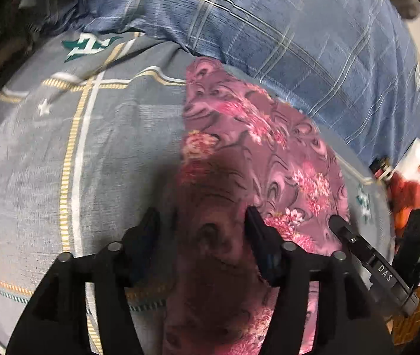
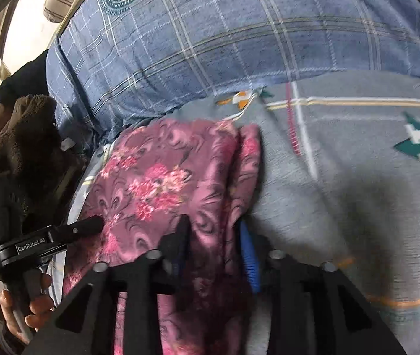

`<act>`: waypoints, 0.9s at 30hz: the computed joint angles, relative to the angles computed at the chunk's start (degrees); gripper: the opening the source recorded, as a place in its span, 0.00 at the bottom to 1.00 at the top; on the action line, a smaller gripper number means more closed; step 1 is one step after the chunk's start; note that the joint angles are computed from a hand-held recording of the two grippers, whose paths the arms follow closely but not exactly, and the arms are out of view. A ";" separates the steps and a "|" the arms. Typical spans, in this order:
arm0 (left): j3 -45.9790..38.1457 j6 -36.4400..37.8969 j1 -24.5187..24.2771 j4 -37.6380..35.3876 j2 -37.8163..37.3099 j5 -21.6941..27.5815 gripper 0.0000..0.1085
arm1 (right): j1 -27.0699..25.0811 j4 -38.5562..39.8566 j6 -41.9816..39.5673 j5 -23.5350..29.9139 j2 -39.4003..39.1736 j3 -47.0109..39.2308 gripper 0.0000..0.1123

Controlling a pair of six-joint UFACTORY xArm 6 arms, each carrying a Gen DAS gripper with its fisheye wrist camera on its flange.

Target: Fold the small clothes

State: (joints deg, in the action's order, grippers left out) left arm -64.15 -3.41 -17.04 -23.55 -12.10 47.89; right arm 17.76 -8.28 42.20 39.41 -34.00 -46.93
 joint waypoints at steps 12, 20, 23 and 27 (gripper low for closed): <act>13.98 -0.43 -4.90 15.84 -15.33 -5.29 0.55 | 9.43 -9.07 -3.92 14.35 -5.89 0.10 0.45; 20.28 -13.59 -9.22 37.60 -27.29 -2.81 0.73 | 24.66 -26.99 2.67 41.13 -3.18 -9.34 0.77; 21.91 -18.80 -12.32 44.45 -29.93 -0.41 0.73 | 28.26 -28.27 4.70 46.13 -3.95 -9.66 0.80; 24.20 -22.97 -17.00 50.37 -33.24 2.63 0.73 | 34.61 -31.06 8.08 53.47 -5.38 -9.42 0.82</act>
State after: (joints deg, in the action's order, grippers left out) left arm -39.95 -26.39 -34.04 26.82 -45.34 50.52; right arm 52.37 -39.34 50.28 92.88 -39.38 -56.34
